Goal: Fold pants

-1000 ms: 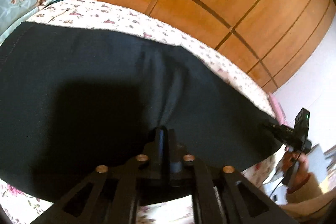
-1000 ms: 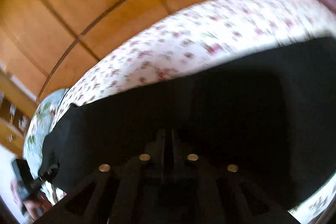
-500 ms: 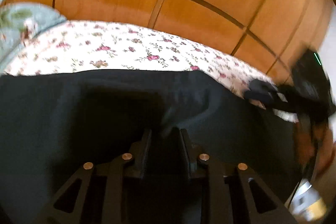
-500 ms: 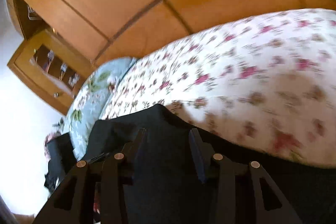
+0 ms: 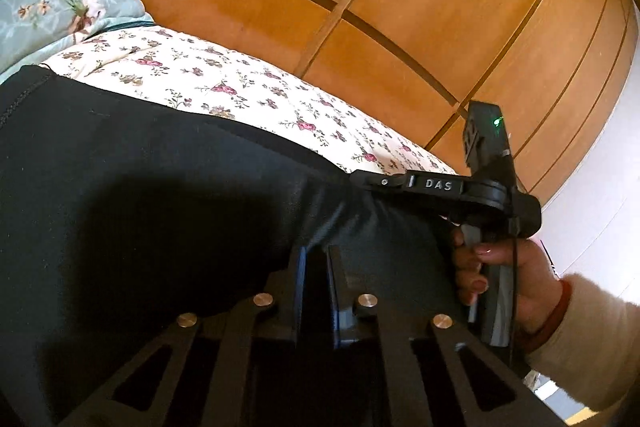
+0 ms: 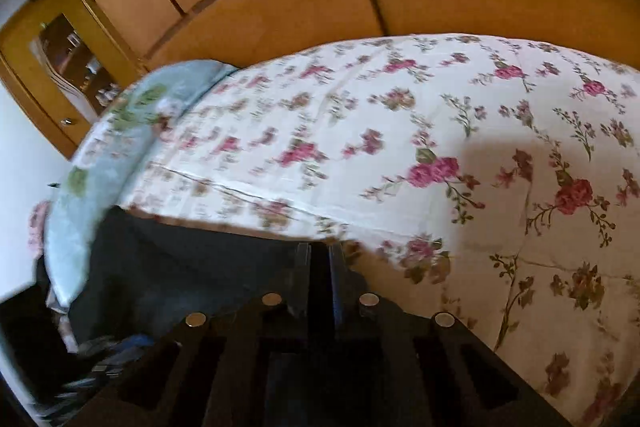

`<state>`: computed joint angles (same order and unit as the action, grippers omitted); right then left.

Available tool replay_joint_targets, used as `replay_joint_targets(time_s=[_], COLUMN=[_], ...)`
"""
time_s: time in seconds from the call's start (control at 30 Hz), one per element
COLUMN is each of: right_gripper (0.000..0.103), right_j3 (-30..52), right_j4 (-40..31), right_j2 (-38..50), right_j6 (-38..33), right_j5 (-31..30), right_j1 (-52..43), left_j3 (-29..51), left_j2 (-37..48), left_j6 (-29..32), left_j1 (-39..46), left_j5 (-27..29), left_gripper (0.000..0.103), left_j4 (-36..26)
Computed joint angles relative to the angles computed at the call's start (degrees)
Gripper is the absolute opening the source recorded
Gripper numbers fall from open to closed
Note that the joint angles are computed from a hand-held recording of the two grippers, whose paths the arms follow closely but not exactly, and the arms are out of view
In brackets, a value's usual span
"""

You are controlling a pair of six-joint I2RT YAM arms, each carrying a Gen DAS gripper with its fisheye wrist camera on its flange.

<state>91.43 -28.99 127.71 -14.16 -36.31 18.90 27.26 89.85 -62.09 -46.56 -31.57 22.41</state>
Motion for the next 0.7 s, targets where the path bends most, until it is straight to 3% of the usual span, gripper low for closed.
replay_joint_targets(time_s=[0.1,0.13,0.2,0.27,0.33,0.53,0.7], right_gripper=[0.014,0.029,0.046,0.046,0.046,0.046,0.046], right_j3=[1.63,2.37,-0.21,-5.63,-10.39,-16.84,-20.08], right_j4=[-1.07,-2.11,-0.38,3.17,2.58,-3.36,-1.93], right_j2=[1.2,1.57,-1.04,-5.92,-11.82,-19.81,-20.42], right_j6=[1.13,1.61,4.43,5.56,1.54,-11.16,-14.0], right_j5=[-3.87,-5.43,-7.95,-10.34,-9.87,-7.26,-3.49], right_j1=[-1.48,-2.24,-4.93,-8.18,-12.52,-25.11,-35.19], left_j3=[-0.04,-0.05,1.84,5.9,10.77,28.32,37.54], left_j2=[0.02,0.0,-0.86,-1.9,-2.1,8.79,21.17], left_j6=[-0.06,-0.07,-1.3,-4.67,-6.73,2.92,2.98], left_j1=[-0.07,0.18,0.37,0.93,1.12,3.57,7.77], left_j5=[0.04,0.41,1.33,3.17,4.24,8.25,12.44], left_gripper=[0.01,0.01,0.01,0.013,0.027,0.03,0.029], left_j4=[0.27,0.15,-4.73,-13.29,-19.62,-24.06,-25.33])
